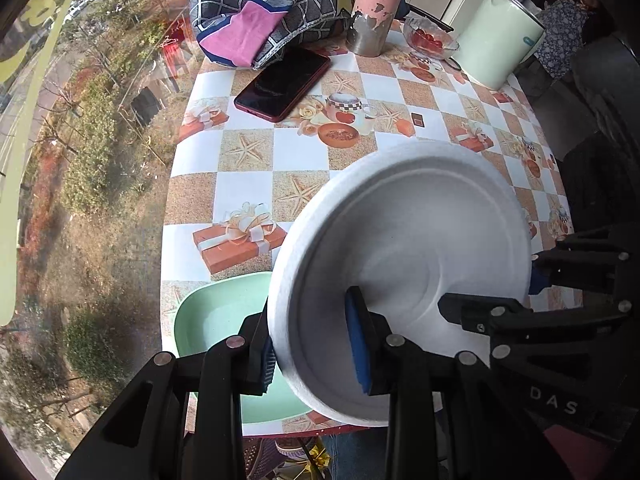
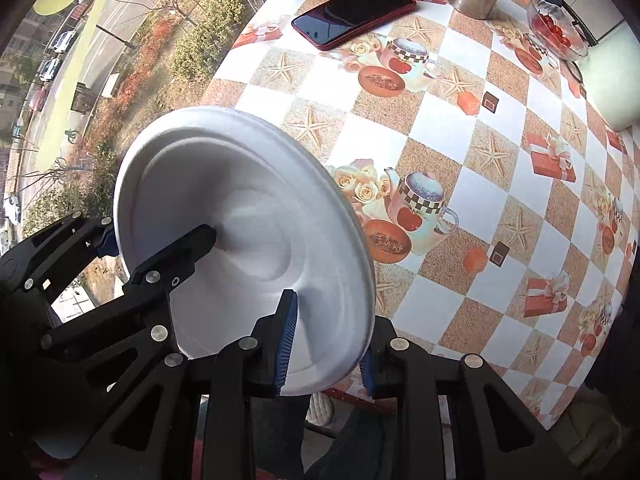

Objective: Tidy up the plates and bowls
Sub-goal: 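Lift the bowl stack with both grippers and carry it over the green plate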

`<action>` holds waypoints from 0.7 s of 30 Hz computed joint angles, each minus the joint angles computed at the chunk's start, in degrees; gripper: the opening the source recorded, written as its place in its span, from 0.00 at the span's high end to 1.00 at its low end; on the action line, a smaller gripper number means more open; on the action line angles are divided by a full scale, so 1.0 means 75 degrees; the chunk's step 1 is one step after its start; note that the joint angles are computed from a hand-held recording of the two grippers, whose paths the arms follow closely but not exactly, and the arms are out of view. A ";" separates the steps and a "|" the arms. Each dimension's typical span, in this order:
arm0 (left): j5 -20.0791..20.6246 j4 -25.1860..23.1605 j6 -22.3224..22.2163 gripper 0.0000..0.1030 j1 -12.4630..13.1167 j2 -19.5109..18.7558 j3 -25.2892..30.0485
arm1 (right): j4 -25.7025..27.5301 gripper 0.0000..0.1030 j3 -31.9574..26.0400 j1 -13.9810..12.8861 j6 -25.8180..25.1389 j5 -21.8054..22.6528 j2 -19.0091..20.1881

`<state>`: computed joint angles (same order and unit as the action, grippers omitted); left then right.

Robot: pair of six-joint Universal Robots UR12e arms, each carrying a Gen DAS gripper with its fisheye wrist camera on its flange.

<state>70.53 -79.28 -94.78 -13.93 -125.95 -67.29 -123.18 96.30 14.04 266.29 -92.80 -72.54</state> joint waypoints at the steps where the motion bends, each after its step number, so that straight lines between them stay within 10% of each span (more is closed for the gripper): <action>1: -0.0039 0.0026 -0.0108 0.67 0.0025 -0.0035 0.0068 | -0.0009 0.70 -0.0150 -0.0015 -0.0133 -0.0027 0.0151; 21: -0.0003 0.0200 -0.0668 0.66 0.0365 -0.0306 0.0453 | 0.0516 0.70 -0.1337 -0.0093 -0.1983 0.0371 0.0889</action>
